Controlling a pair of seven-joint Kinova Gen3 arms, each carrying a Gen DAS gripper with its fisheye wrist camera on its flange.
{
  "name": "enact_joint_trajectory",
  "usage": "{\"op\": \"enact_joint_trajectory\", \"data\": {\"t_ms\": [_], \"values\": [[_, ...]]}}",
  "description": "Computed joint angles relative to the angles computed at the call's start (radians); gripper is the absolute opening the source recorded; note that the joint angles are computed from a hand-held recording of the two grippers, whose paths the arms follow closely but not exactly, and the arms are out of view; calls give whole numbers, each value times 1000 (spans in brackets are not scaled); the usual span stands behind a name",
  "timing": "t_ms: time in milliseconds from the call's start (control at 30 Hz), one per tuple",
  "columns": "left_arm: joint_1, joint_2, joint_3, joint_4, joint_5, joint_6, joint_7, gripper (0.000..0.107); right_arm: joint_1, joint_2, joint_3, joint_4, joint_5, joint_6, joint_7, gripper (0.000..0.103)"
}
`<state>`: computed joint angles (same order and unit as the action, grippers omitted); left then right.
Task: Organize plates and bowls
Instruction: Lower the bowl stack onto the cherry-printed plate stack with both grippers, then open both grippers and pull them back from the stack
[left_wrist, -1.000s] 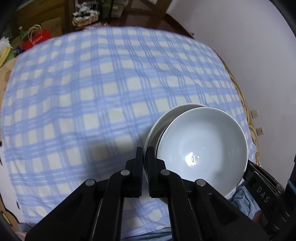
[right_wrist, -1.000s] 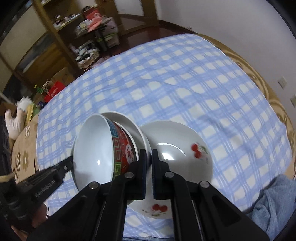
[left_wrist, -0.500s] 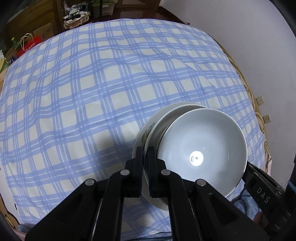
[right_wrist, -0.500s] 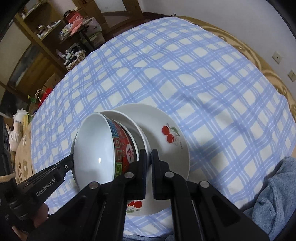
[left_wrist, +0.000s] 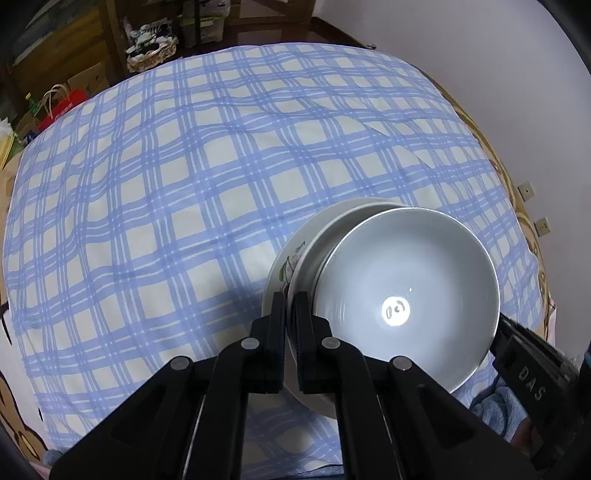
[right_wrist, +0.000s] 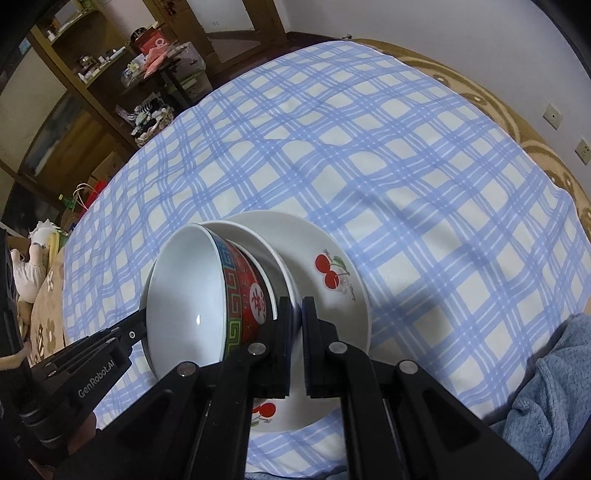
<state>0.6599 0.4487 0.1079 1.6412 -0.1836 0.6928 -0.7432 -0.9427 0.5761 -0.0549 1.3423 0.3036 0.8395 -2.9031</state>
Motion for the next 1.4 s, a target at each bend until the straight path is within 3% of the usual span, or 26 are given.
{"op": "enact_joint_trajectory", "data": {"t_ms": [100,200,567,800,900,1033,1267,1400], "values": [[29,-11,-20,29,-31,-35,37,3,10,-3,-5,6,-12,-9,-1,7],[40,-11,-22,22,-56,-17,49,4,5,0,-1,3,-6,-6,3,7],[-15,-39,1,72,-12,-86,33,12,-1,-4,8,14,-1,-18,-21,8],[46,-45,-36,60,-85,-57,95,15,14,-40,1,78,-12,-87,-60,10],[26,-54,-19,60,-82,-61,86,15,5,-45,6,83,0,-86,-70,10],[24,-67,-22,61,-90,-51,99,15,-31,-54,24,82,47,-66,-108,10],[60,-113,-33,83,-189,-1,165,19,-84,-106,40,133,171,-70,-220,10],[100,-149,-43,97,-305,58,260,21,-95,-149,30,165,248,-66,-245,10]]}}
